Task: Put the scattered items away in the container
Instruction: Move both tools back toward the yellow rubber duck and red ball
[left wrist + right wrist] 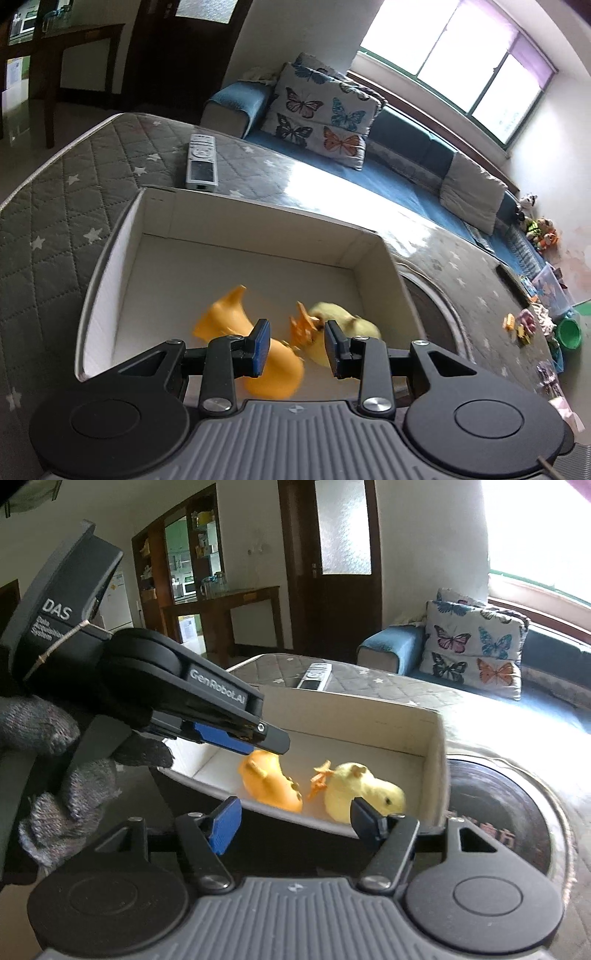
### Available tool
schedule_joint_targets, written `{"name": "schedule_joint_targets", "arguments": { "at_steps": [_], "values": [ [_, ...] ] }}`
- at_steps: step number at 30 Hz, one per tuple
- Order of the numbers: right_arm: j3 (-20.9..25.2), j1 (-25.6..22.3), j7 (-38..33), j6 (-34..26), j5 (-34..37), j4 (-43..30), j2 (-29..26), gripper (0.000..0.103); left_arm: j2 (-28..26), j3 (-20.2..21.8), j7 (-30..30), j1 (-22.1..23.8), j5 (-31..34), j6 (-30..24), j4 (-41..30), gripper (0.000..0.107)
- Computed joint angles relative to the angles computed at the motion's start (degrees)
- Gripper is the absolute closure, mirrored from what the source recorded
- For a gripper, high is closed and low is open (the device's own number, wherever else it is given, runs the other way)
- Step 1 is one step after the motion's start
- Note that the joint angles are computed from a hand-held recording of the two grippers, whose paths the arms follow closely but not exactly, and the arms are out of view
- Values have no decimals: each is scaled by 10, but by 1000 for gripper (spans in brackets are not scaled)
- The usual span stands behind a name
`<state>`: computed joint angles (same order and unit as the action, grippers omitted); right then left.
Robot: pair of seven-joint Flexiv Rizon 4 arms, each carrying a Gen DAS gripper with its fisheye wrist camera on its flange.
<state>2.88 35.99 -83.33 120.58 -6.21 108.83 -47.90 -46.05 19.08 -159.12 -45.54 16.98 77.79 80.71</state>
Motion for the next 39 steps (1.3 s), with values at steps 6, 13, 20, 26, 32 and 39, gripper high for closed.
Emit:
{"name": "schedule_joint_targets", "arguments": {
  "at_steps": [6,13,20,26,32,39],
  "values": [
    [-5,3,-15,43,31,53,20,30,-4,-3,-4,-20,8,-5,-13,72],
    [-8,6,-39,83,78,111,37,22,-17,-23,5,-30,5,-7,-29,72],
    [-12,17,-64,118,130,156,43,20,-32,-33,12,-44,-5,-7,-43,72],
    [-1,9,-61,140,157,181,42,19,-46,-51,27,-47,-19,-8,-56,72],
    [-1,9,-50,143,179,201,37,18,-65,-80,60,-38,-46,-7,-72,72],
    [6,-4,-28,146,174,209,21,18,-85,-101,96,-34,-80,-7,-86,72]
  ]
}}
